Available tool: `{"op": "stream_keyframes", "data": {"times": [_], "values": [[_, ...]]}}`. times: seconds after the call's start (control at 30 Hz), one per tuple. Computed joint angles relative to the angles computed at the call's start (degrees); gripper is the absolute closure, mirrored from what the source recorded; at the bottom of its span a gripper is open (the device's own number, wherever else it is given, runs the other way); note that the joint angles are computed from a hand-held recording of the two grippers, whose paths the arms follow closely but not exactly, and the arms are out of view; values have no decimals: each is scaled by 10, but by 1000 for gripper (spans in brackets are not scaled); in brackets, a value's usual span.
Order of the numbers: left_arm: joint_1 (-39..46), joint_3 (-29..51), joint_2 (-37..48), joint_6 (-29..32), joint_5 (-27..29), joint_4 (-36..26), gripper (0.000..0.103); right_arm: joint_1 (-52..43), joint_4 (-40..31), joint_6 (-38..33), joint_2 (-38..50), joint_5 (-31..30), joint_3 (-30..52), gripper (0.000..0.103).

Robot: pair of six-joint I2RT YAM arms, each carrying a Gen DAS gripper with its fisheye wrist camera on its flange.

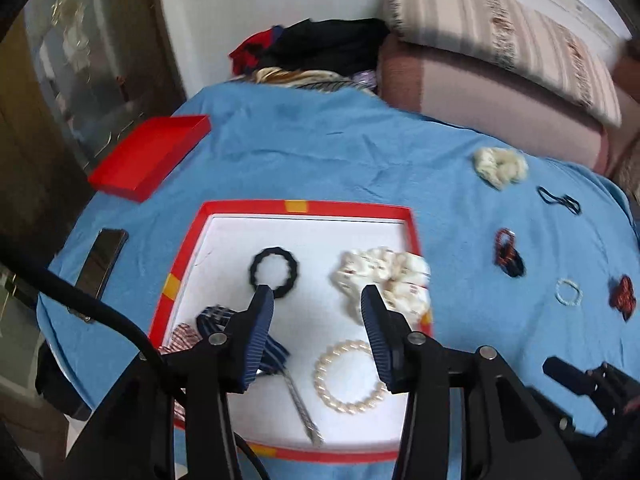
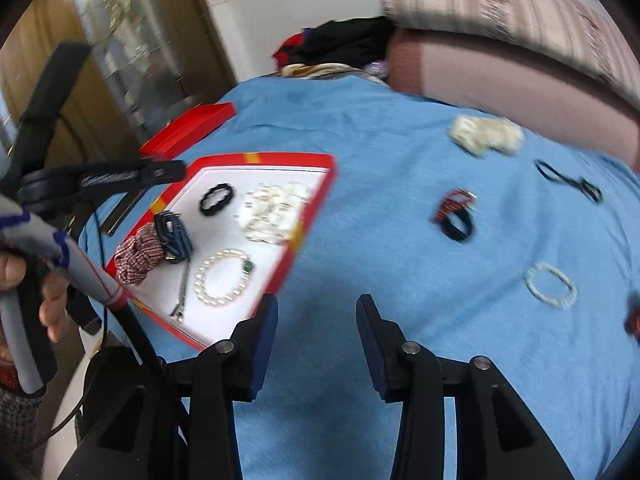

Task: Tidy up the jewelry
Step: 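Move the left tool to the red bead bracelet and grasp it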

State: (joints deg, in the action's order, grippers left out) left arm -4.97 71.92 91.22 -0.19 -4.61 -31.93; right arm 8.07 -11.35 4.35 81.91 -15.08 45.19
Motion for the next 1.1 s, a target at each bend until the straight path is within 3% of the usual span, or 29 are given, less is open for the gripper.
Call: {"op": "stream_keyframes", "data": {"times": [0.37,0.67,0.9,1.1], "values": [[-86,-13,-23,-19,-39,-20,56,-175,-24,-60,-96,-58,-87,54],[-129,11,23,-39,-23,-19,53,-353,-32,-124,-66,-119,-101,53],[-178,88,134,-52,5,-10,52,-408,-10,-131,-6,-141,-85,53],[-200,241,293,-57,48,-36,52,-386,13,-119,48,-127,-52,53]]}}
